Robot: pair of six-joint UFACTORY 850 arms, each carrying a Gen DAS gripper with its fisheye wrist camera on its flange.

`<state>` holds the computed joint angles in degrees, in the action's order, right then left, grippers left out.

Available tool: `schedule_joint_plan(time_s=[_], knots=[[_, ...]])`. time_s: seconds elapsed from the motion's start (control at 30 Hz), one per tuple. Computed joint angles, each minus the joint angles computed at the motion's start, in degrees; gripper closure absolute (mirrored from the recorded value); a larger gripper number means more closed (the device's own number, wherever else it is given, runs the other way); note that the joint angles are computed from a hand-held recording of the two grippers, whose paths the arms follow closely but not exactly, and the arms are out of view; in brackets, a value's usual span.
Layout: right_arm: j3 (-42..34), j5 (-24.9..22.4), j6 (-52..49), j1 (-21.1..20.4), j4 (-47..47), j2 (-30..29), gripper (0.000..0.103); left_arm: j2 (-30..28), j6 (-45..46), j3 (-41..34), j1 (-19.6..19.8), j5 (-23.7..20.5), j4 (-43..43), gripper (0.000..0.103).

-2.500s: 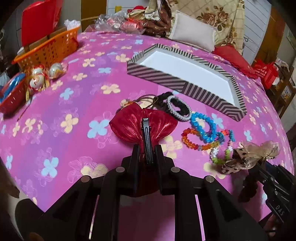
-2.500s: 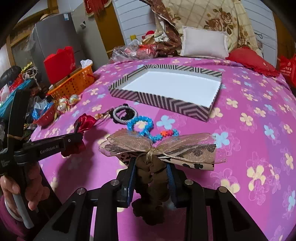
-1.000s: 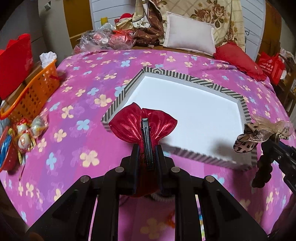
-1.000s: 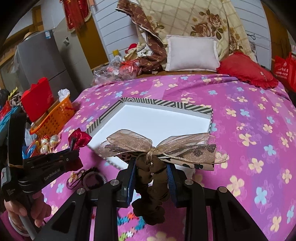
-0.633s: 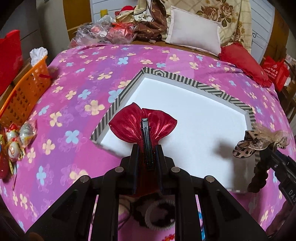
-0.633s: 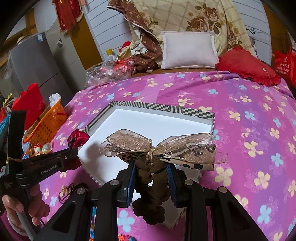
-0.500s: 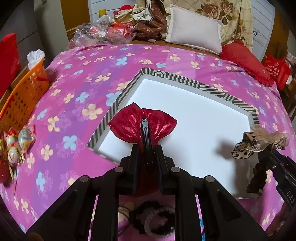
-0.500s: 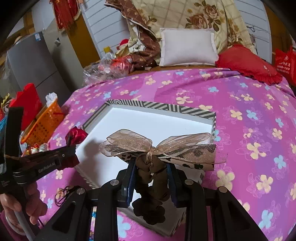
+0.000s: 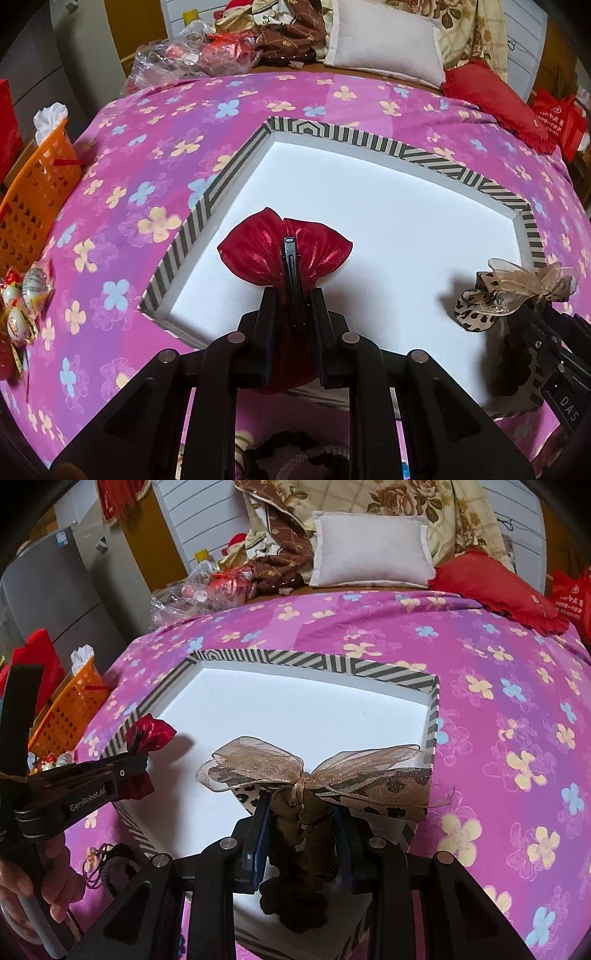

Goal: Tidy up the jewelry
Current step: 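Open the left tool to drop the red bow while the right tool releases the scrunchie in the tray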

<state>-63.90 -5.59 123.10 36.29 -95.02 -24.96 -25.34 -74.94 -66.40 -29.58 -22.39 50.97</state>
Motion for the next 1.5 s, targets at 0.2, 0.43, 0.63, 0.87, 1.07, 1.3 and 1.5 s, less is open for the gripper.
schedule_joint_plan(time_s=[0.2, 0.43, 0.63, 0.87, 1.07, 1.3, 1.5], knots=[[-0.71, -1.85, -16.48, 0.52, 15.6, -0.8, 0.055, -1.42, 1.54, -0.96, 0.19, -0.08, -1.92, 0.088], [0.76, -3.01, -7.4, 1.09, 5.84, 0.75, 0.049, -2.02, 2.72, -1.04, 0.78, 1.54, -4.01, 0.068], [3.27, -4.94, 4.87, 1.91, -5.26, 3.41, 0.036, -0.32, 3.05, 0.82, 1.47, 4.84, -5.47, 0.043], [5.91, -5.75, 9.19, 3.45, -7.92, 6.1, 0.036, 4.58, 0.57, 4.92, 1.35, 6.63, -3.72, 0.039], [9.08, -8.58, 9.96, 6.84, -8.21, 9.7, 0.034, 11.81, -12.53, 11.43, -0.97, 5.54, 9.37, 0.038], [12.9, -11.27, 11.97, 10.81, -8.08, 13.67, 0.028, 20.11, -25.19, 19.78, -5.79, 0.01, 21.04, 0.038], [15.89, -13.39, 11.33, 14.34, -5.31, 16.33, 0.028, 27.12, -29.84, 27.56, -8.63, -2.27, 23.86, 0.038]])
